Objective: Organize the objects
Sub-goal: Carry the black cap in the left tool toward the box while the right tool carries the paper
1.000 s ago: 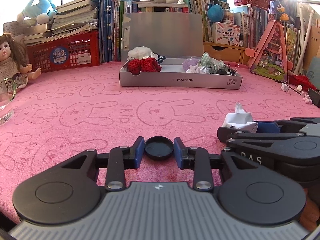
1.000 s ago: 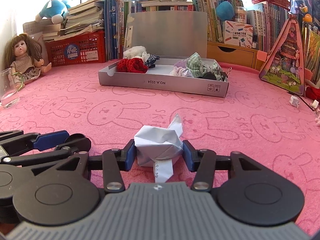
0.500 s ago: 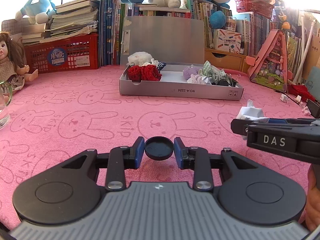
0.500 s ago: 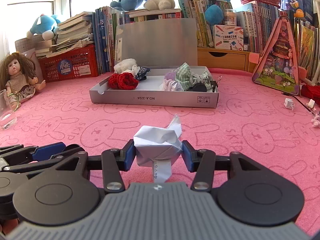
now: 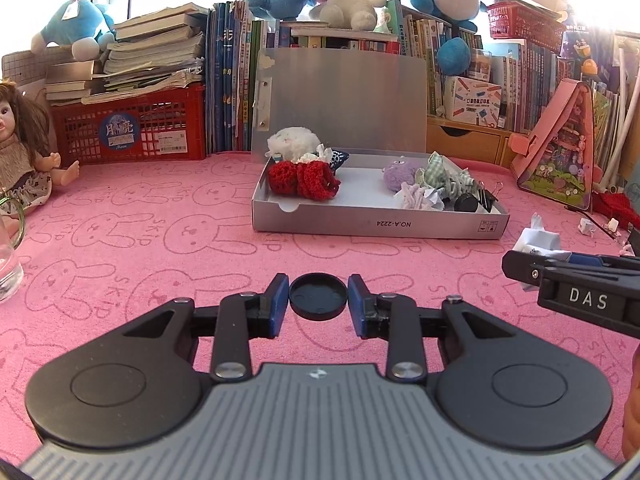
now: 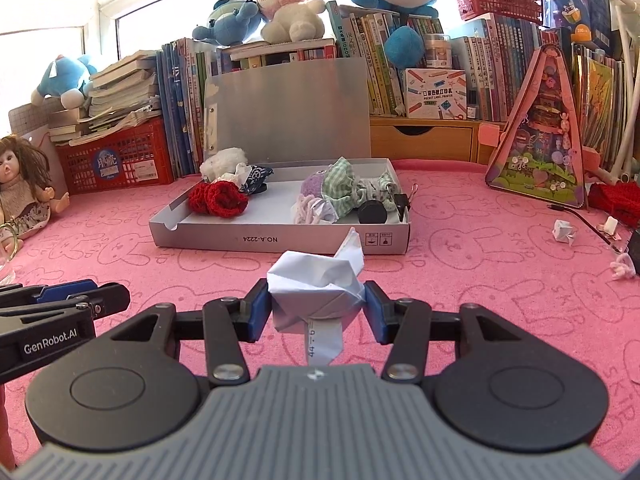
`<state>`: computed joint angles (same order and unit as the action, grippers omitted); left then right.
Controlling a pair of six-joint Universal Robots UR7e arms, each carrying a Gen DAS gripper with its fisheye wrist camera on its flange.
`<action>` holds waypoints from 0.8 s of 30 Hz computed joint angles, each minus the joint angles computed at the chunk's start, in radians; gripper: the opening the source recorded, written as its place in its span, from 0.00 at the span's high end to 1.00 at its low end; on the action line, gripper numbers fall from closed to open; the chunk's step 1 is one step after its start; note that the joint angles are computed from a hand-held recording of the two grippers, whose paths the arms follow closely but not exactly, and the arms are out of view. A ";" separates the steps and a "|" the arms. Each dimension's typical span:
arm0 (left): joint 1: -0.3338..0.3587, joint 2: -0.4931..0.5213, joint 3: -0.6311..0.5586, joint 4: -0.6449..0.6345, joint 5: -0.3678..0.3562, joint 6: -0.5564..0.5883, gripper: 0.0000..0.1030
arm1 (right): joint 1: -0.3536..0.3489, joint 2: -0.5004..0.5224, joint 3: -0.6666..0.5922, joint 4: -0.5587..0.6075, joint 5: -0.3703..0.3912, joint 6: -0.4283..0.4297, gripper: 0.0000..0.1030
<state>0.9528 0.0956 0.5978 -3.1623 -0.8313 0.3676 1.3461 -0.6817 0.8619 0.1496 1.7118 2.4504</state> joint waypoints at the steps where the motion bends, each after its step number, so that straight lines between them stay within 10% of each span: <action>1: 0.000 0.006 -0.014 0.004 0.000 0.004 0.65 | -0.001 0.005 -0.015 0.013 -0.001 0.010 0.47; 24: 0.017 0.173 -0.414 0.233 -0.005 -0.020 0.65 | -0.003 0.086 -0.195 0.118 -0.024 0.037 0.45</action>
